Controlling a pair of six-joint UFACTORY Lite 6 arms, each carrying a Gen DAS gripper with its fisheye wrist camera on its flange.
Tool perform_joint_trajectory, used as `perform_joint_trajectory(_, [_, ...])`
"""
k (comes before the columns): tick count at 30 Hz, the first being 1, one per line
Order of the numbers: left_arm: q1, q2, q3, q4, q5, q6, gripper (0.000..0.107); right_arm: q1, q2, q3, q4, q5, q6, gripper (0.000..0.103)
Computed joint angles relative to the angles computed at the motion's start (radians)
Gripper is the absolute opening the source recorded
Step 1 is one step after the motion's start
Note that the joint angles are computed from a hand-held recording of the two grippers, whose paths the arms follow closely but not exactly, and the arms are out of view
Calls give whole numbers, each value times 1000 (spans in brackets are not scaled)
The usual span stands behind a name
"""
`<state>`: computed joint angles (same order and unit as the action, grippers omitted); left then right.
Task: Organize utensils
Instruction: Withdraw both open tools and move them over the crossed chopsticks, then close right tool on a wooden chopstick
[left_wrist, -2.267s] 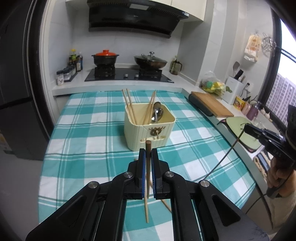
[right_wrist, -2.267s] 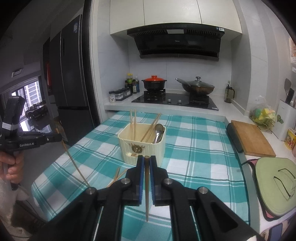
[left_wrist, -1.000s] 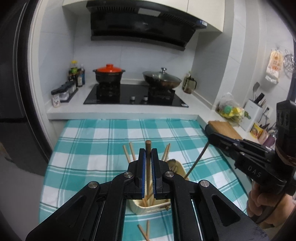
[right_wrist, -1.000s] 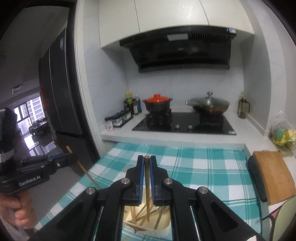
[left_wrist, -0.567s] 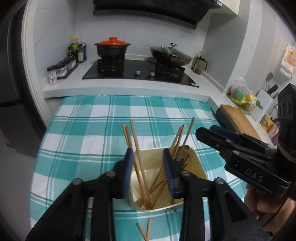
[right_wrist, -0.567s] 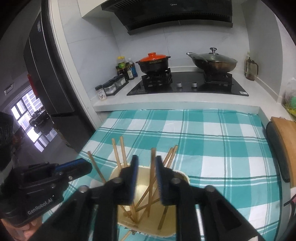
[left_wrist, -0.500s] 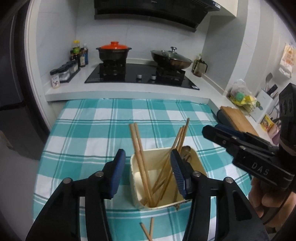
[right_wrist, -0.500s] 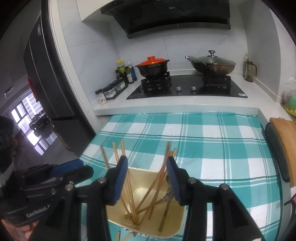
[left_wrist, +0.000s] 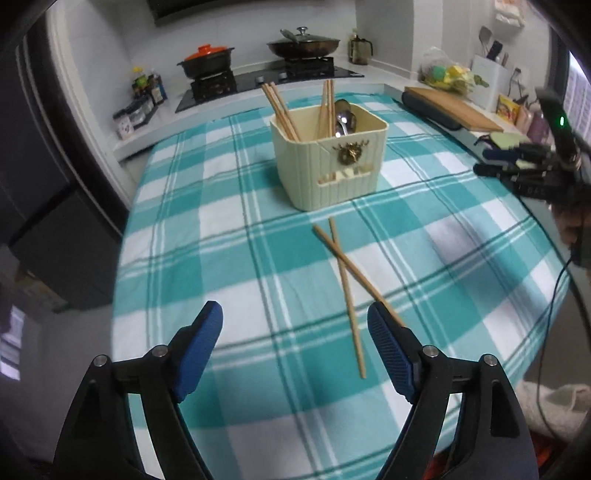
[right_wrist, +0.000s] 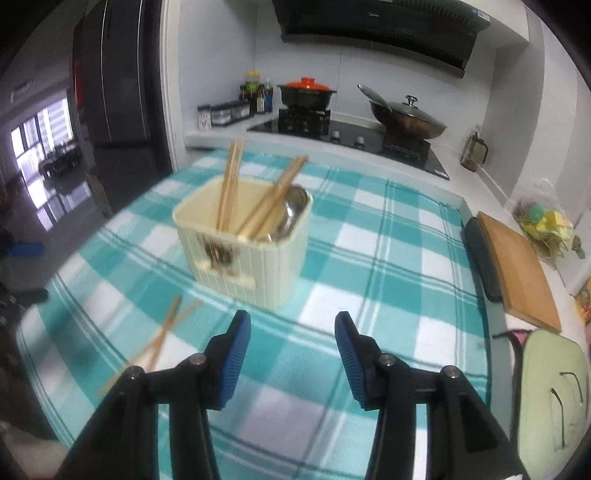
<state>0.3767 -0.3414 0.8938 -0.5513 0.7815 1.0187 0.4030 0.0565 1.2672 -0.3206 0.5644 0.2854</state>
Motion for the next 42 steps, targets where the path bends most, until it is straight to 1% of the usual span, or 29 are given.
perform_joint_trajectory(2, [77,-63,-106,-103,39,43,83,36,-116,-191,-112,-15,132,48])
perform_joint_trajectory(3, [95,-99,-168,-146,32,53,83,56,-176,-283,-153,-31,211,48])
perform_joint_trajectory(5, [103,-186,-295,-194,-18,31,83,87,-288,-445,-196,-72,356,48])
perform_joint_trajectory(8, [40,-335,-441,-129,-136,-93,83,155,-406,-634,-263,-125,619,48])
perform_joint_trajectory(10, [23,-403,-502,-93,-151,-97,83,235,-456,-722,-311,-135,771,48])
perform_joint_trajectory(11, [31,-410,-518,-85,-149,-77,83,276,-462,-748,-347,-133,840,48])
perform_joint_trajectory(13, [18,-423,-543,-55,-161,-100,83,362,-441,-776,-423,-119,973,48])
perform_joint_trajectory(14, [35,-423,-549,-72,-152,-79,83,394,-422,-781,-438,-120,1012,48])
perform_joint_trajectory(17, [70,-403,-548,-116,-133,-47,83,439,-358,-753,-468,-138,1070,48])
perform_joint_trajectory(20, [103,-394,-549,-137,-118,-24,83,456,-287,-686,-498,-176,1105,48])
perform_joint_trajectory(24, [138,-404,-563,-134,-105,-12,83,457,-109,-518,-533,-233,1091,47])
perform_joint_trajectory(27, [151,-415,-564,-120,-104,-18,83,450,25,-397,-498,-277,1043,44])
perform_joint_trajectory(29, [159,-426,-564,-111,-108,-21,83,452,95,-329,-476,-293,1020,44])
perform_joint_trajectory(34, [185,-420,-559,-117,-114,-5,83,469,181,-236,-470,-285,1007,44])
perform_joint_trajectory(42, [180,-399,-564,-118,-147,10,83,461,259,-153,-342,-245,837,44])
